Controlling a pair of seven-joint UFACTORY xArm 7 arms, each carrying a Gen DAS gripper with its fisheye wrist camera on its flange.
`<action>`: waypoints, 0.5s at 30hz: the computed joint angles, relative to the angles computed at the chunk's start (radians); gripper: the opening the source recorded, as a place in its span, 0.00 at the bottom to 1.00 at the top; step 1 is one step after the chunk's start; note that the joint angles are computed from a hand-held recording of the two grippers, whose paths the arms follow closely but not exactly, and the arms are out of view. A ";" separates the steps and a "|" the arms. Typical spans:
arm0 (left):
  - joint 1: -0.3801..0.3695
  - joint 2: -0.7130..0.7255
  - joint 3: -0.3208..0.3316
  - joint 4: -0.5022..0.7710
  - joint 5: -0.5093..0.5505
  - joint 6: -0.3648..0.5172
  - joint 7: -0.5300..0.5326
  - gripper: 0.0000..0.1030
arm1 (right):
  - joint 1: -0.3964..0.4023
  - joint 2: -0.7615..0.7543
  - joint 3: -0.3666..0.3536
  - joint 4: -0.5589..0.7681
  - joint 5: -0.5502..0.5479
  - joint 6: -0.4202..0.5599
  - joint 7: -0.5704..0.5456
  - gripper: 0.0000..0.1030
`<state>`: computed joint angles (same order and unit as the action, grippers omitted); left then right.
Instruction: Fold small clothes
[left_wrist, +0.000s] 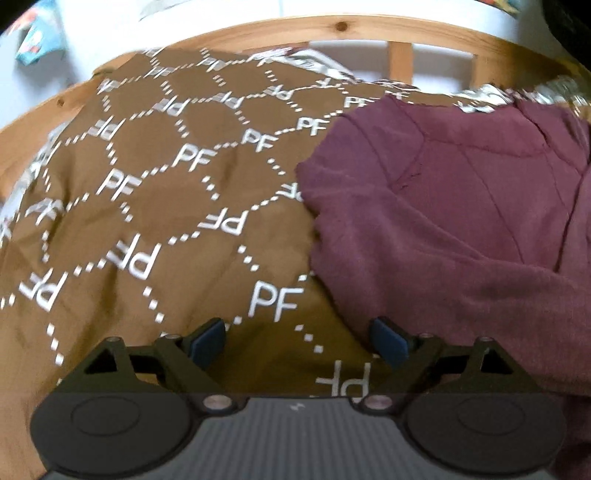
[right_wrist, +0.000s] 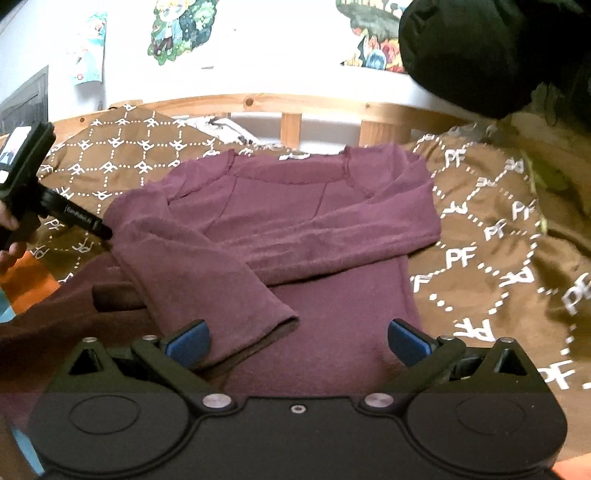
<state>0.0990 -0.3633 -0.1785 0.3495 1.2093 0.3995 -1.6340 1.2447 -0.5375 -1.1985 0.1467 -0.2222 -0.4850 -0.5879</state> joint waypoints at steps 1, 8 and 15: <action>0.000 -0.012 0.006 -0.008 -0.012 -0.006 -0.007 0.87 | -0.049 -0.015 0.041 -0.015 -0.003 0.003 -0.004 1.00; -0.029 -0.208 -0.004 -0.130 -0.165 -0.050 0.066 0.86 | -0.401 -0.134 0.318 -0.112 -0.068 0.085 -0.044 0.99; -0.239 -0.507 -0.105 -0.223 -0.415 0.132 0.281 1.00 | -0.592 -0.432 0.310 -0.208 -0.148 0.314 -0.277 0.99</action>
<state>-0.1396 -0.8700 -0.2831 0.1262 0.7945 0.5316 -1.3529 0.6526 -0.9699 -0.8885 -0.0615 -0.3701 -0.1709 -0.8644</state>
